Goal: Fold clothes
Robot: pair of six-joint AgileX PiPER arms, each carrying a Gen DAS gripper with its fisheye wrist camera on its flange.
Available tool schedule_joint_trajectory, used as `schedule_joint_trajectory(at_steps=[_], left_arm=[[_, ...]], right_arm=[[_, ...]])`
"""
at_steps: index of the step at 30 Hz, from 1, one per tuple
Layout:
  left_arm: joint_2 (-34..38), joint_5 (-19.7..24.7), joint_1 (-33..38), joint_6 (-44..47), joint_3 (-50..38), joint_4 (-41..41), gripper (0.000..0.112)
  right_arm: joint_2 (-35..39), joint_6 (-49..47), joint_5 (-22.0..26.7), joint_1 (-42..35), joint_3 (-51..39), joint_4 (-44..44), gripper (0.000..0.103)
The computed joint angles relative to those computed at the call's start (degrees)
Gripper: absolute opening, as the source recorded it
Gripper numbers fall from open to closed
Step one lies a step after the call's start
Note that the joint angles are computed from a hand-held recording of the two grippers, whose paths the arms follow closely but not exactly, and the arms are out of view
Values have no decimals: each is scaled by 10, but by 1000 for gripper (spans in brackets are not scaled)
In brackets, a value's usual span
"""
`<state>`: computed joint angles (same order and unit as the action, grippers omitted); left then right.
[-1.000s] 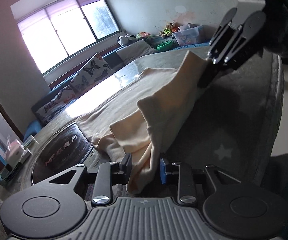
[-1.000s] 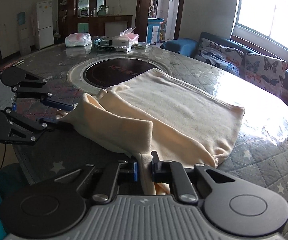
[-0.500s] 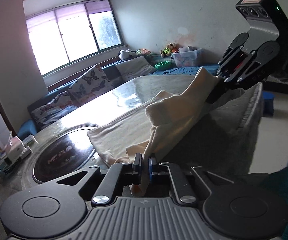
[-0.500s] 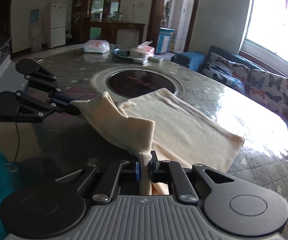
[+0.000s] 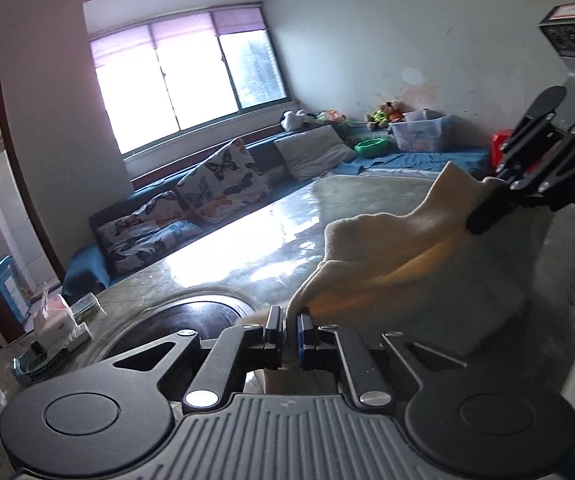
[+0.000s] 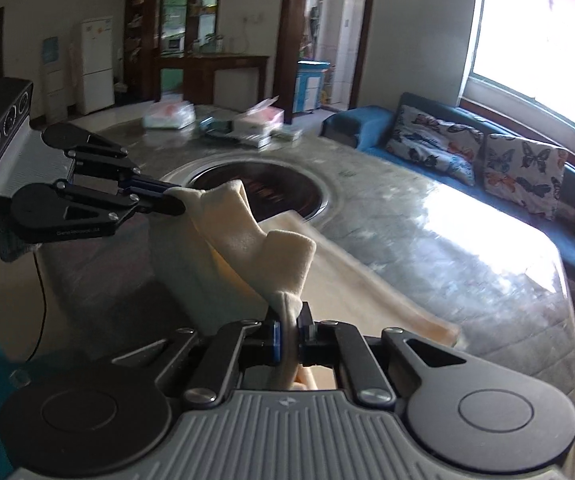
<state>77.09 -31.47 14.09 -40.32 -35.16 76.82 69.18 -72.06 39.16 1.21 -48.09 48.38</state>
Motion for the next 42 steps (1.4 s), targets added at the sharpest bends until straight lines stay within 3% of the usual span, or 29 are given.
schedule_joint_trajectory(at_steps=[6, 12, 13, 17, 20, 21, 25, 30, 34, 36, 38, 42], left_arm=[[156, 142, -126, 88, -147, -163, 7], [284, 221, -168, 54, -266, -152, 11], [298, 232, -171, 30, -280, -133, 12], [306, 225, -161, 60, -281, -183, 26], [285, 212, -144, 38, -268, -186, 27], [275, 207, -137, 8, -262, -164, 27], [220, 174, -113, -78, -219, -89, 26], [168, 108, -98, -113, -148, -6, 24], [188, 96, -99, -163, -147, 64, 24], [199, 102, -102, -133, -143, 36, 25], [205, 97, -99, -122, -140, 26, 25], [202, 70, -84, -194, -143, 99, 22]], right_arm=[[147, 19, -74, 9, -98, 10, 6], [272, 71, -135, 16, -151, 20, 7], [283, 83, -145, 16, -151, 25, 11], [302, 96, -175, 9, -139, 61, 23], [288, 73, -187, 1, -128, 101, 23], [280, 57, -197, 0, -122, 121, 23], [267, 14, -156, 0, -131, 158, 24], [310, 77, -145, 47, -176, 95, 24], [359, 168, -172, 81, -220, 23, 24], [381, 234, -192, 97, -237, -18, 24], [393, 221, -201, 97, -240, 6, 25], [399, 176, -208, 93, -233, 54, 26]])
